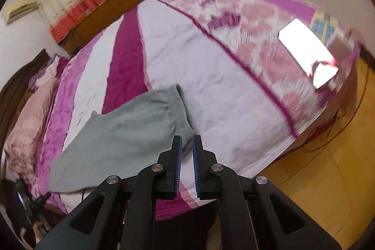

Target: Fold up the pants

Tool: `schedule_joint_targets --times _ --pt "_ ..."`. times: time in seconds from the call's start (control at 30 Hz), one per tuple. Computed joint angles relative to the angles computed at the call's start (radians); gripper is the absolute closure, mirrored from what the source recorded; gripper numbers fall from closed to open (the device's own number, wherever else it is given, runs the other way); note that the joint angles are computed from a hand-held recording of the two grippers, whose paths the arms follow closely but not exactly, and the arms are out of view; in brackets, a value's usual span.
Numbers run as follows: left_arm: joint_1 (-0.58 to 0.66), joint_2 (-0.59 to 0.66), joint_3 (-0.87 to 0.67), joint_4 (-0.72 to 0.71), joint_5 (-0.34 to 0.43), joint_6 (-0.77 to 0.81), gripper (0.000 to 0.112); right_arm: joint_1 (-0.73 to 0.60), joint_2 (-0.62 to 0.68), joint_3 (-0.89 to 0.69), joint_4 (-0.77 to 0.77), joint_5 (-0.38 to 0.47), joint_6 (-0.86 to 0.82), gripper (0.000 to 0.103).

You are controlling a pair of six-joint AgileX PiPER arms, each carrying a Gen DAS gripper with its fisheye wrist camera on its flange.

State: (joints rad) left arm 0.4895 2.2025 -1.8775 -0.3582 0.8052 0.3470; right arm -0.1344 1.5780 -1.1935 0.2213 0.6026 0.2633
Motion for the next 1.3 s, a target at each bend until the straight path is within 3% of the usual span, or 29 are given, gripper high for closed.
schedule_joint_targets --times 0.3,0.37,0.5,0.63,0.83,1.0,1.13,1.23,1.3 --pt "-0.036 -0.051 0.037 -0.071 0.005 0.083 0.104 -0.047 -0.202 -0.078 -0.174 0.226 0.031 0.099" --pt "-0.051 -0.057 0.036 -0.080 0.005 0.089 0.098 -0.077 -0.246 -0.110 -0.180 0.286 0.000 0.099" --pt "-0.083 -0.068 0.042 -0.074 -0.014 0.085 0.084 -0.129 -0.264 -0.183 -0.107 0.359 -0.153 0.078" --pt "-0.104 -0.047 0.025 -0.034 -0.039 0.049 0.079 -0.074 -0.175 -0.163 -0.033 0.280 -0.214 0.078" --pt "-0.117 0.059 -0.113 0.106 -0.004 -0.098 0.079 0.016 0.122 -0.136 0.221 0.076 -0.372 0.078" --pt "-0.114 0.151 -0.226 0.220 0.049 -0.185 0.079 0.075 0.367 -0.245 0.232 0.025 -0.353 0.078" --pt "-0.095 0.188 -0.243 0.212 0.038 -0.157 0.075 0.105 0.467 -0.292 0.101 0.026 -0.242 0.079" --pt "-0.094 0.192 -0.248 0.215 0.034 -0.146 0.075 0.091 0.466 -0.223 0.207 -0.057 -0.338 0.079" --pt "-0.095 0.184 -0.240 0.220 0.030 -0.137 0.075 0.083 0.446 -0.195 0.245 -0.068 -0.363 0.079"
